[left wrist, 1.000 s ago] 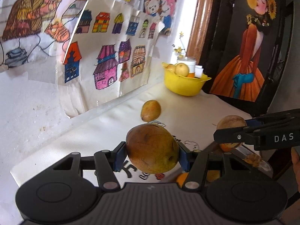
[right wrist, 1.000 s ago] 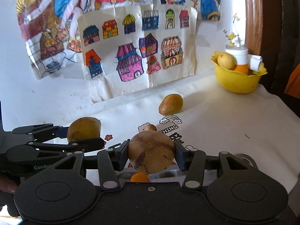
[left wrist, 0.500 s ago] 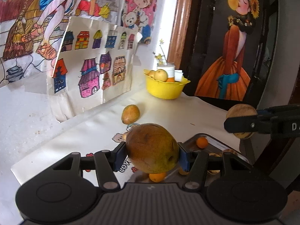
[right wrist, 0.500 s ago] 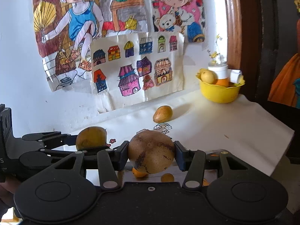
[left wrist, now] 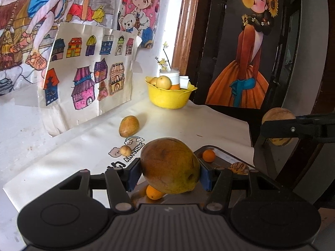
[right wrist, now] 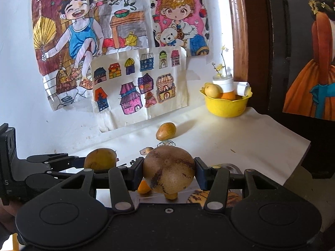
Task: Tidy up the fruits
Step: 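Lift and carry the brown fruit and striped pepino over the metal tray, then lower the pepino into the tray while the left tool lowers the brown fruit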
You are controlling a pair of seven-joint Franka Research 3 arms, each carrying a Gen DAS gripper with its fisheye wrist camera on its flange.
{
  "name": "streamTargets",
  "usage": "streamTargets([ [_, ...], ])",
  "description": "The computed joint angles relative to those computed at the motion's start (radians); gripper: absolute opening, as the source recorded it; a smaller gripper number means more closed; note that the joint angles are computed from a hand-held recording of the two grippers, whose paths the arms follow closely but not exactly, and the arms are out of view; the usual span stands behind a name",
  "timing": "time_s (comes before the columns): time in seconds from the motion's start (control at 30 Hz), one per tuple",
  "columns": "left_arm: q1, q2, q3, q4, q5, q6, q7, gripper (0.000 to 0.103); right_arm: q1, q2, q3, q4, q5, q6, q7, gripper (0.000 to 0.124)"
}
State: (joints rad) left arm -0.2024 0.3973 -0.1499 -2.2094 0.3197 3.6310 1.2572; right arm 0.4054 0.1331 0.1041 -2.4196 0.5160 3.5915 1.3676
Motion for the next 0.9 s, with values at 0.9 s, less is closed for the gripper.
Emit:
streamTargets([
  [0.9, 0.194, 0.316, -0.260, 0.419, 0.252, -0.279, -0.083, 0.061, -0.139, 0.104, 0.015, 0.005, -0.221, -0.055, 0.227, 0.052],
])
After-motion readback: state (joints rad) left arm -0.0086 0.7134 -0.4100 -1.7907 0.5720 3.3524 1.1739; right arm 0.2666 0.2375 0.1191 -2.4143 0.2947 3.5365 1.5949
